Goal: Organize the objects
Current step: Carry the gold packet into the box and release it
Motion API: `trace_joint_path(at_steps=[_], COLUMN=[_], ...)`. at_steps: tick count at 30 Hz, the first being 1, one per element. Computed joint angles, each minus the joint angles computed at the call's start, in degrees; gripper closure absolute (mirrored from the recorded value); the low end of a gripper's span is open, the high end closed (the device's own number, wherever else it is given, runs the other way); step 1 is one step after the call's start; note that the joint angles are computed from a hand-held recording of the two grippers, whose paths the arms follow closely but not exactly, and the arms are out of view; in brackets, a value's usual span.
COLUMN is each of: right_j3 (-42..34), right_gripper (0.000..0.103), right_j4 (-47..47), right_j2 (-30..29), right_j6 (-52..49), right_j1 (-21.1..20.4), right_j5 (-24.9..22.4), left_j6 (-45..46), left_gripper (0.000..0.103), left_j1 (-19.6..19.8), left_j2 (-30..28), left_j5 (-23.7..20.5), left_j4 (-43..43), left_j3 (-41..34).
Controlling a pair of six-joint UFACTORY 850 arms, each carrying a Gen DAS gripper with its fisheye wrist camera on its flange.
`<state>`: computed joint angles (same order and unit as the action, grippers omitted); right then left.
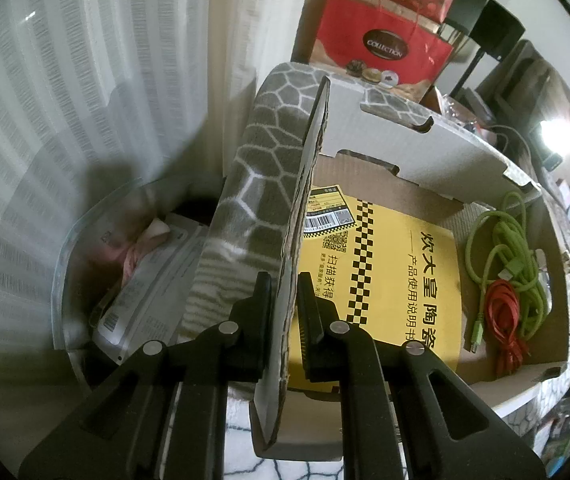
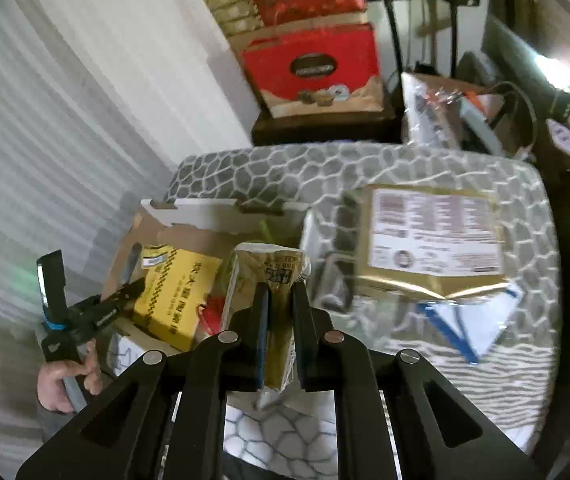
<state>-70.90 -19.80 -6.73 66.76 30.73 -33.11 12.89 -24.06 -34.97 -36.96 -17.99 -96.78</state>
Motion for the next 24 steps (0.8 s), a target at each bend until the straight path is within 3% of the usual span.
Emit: trace_joint_path(at_steps=[2, 8, 13, 18, 24], right_j3=[-0.4, -3.7, -6.7, -11.0, -12.0], right_gripper=[0.093, 0.093, 0.093, 0.087, 0.082], right_j4=[2.8, 4.7, 0.0, -3.9, -3.3], right_j2=[-1.2, -6.2, -9.5, -13.4, -13.9], right_j6=[-2.8, -5.2, -3.4, -6.3, -8.2], right_j1=[-0.5, -1.0, -1.9, -1.3, -0.4], right_j5=[2.3, 0.9, -2.1, -8.3, -10.8], left_j6=[-0.1, 0.0, -0.2, 0.0, 0.2], left_gripper=[0.091, 0.091, 0.091, 0.091, 0.091], left_j1=[0.0, 0.0, 0.0, 0.0, 0.0], left_j2=[0.0, 0.0, 0.0, -0.1, 0.0], left_j5=[0.0, -0.1, 0.0, -0.1, -0.2], left_j4=[0.0, 0.0, 0.2, 0.0, -0.3], left_j3=[0.0, -0.1, -0.1, -0.1, 0.0])
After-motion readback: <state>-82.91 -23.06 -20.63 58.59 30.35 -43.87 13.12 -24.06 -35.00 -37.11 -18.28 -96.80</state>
